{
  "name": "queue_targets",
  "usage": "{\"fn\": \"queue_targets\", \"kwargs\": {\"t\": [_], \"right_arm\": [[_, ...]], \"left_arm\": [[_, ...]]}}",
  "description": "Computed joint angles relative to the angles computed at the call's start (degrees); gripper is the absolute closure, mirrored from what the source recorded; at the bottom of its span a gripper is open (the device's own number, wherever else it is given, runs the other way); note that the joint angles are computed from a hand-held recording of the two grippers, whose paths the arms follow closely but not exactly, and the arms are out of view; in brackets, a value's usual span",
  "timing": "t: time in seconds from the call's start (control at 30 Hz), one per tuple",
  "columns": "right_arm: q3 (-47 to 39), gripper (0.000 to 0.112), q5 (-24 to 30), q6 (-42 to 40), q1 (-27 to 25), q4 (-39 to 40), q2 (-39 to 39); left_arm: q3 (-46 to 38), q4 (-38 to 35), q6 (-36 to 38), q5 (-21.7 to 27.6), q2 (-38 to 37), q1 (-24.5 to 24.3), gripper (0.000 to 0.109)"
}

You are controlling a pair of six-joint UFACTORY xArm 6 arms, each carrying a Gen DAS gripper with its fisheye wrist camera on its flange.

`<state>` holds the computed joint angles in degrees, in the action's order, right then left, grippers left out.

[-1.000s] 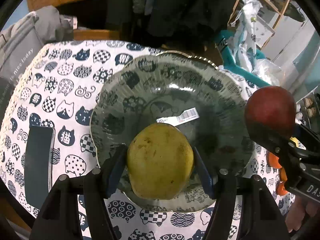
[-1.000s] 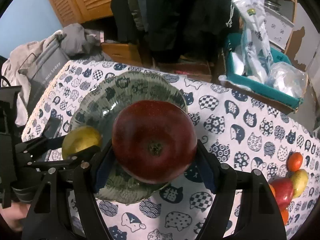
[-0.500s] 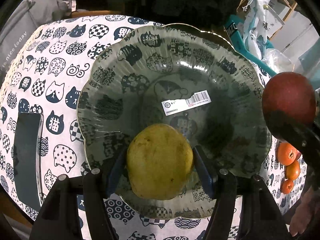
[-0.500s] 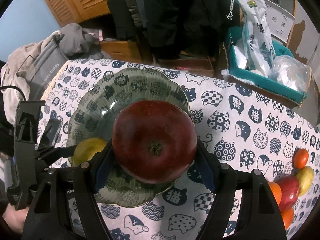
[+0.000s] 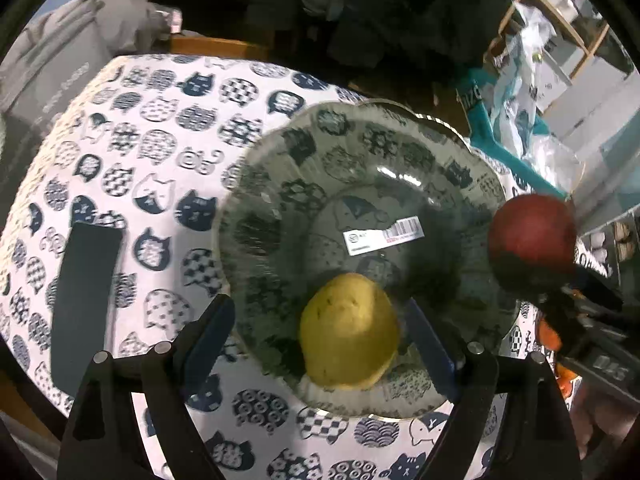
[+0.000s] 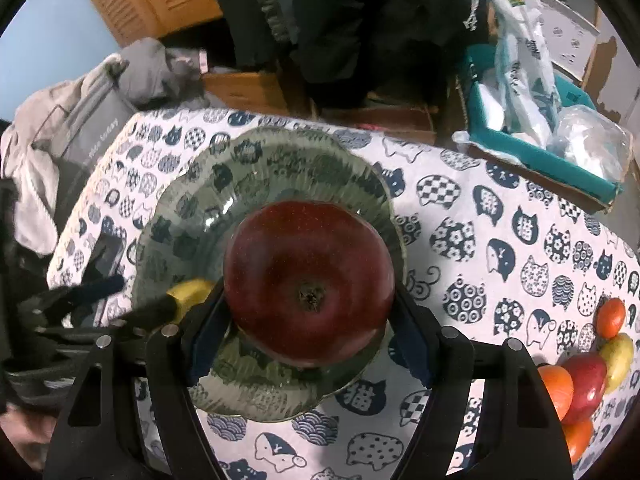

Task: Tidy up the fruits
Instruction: 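Carry the pear and apple over the green glass bowl with both tools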

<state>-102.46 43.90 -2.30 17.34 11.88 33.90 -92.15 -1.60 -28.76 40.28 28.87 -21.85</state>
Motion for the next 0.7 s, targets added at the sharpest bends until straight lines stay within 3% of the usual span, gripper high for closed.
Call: {"fn": "queue_targets", "kwargs": {"t": [0.3, 0.57, 0.7], "right_arm": [[-3.4, 0.036, 5.9, -0.4, 1.9, -2.4, 3.2], [-6.6, 0.036, 10.2, 0.8, 3.3, -5.4, 5.7], [-8.0, 0.035, 11.8, 1.6, 3.7, -6.9, 6.7]], "left_arm": [[6.8, 4.3, -4.3, -2.4, -6.5, 1.4, 0.02], [10.0, 4.0, -4.1, -2.9, -9.1, 2.3, 0.02], [11.2, -0.6, -1.6, -3.6, -9.6, 2.9, 0.02]]}}
